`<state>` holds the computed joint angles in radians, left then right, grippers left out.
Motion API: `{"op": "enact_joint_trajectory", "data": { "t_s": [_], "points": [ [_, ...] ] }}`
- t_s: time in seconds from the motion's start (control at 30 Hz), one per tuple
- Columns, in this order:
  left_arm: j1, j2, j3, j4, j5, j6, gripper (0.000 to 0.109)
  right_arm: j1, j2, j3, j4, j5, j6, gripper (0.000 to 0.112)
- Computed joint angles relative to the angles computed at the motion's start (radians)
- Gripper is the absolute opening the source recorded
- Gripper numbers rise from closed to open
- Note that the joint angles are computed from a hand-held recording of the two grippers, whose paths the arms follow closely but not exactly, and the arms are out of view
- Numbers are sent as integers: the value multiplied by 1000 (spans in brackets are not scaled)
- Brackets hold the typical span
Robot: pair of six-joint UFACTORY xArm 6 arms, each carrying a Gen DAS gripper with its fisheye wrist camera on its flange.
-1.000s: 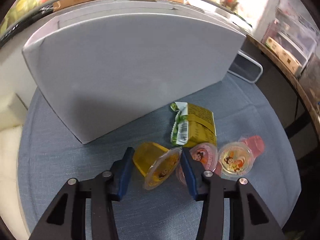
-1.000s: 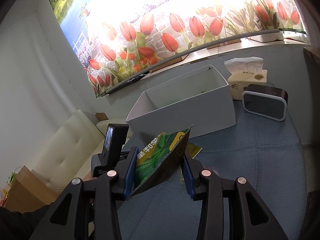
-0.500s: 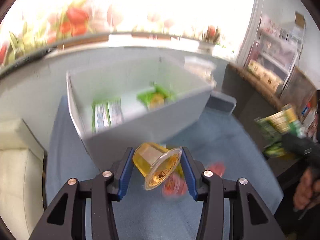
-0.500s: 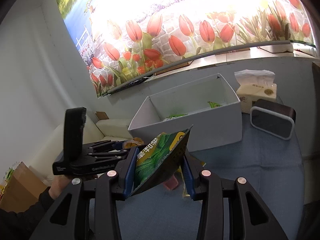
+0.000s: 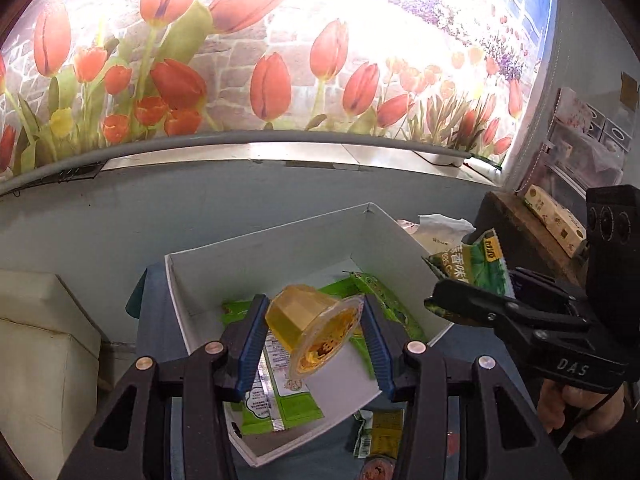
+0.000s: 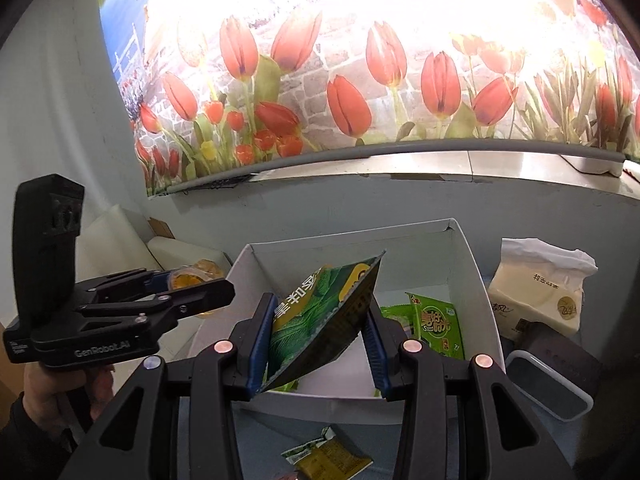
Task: Organize snacks
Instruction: 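Carry the packet and yellow cup into the white box and open both grippers, then move both grippers back to the remaining jelly cups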
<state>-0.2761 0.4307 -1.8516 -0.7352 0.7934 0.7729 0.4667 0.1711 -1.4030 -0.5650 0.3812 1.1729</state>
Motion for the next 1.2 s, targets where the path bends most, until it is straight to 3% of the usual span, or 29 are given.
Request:
{"op": "enact_joint_trajectory", "data": {
  "t_s": [0.07, 0.13, 0.17, 0.2, 0.23, 0.27, 0.47, 0.63, 0.73, 1.0, 1.2],
  "points": [
    [2, 28, -30, 19, 13, -6, 51, -11, 38, -31, 46, 13, -54, 45],
    [-4, 31, -16, 52, -31, -17, 53, -21, 63, -51, 86, 23, -86, 47],
    [-12, 27, 0, 92, -72, -34, 66, -27, 73, -60, 96, 31, -85, 52],
    [-11, 28, 5, 102, -85, -43, 88, -30, 80, -68, 97, 43, -83, 61],
    [-7, 31, 4, 89, -85, -41, 96, -34, 78, -65, 78, 49, -62, 87],
    [-1, 28, 12, 53, -90, -16, 101, -40, 68, -50, 35, 35, -16, 99],
    [10, 26, 13, 76, -66, -18, 103, -56, 20, 9, 23, 17, 37, 103],
    [5, -49, 134, 69, -109, 37, 103, -38, -73, 103, -76, 36, 155, 103],
    [7, -127, 253, 19, -122, 103, 103, -4, -164, 208, -151, 44, 244, 103],
    [-1, -398, 681, -139, -192, 326, 103, 184, -350, 474, -246, 179, 444, 103],
    [-4, -599, 949, -218, -188, 377, 103, 252, -370, 567, -320, 116, 604, 103]
  ]
}}
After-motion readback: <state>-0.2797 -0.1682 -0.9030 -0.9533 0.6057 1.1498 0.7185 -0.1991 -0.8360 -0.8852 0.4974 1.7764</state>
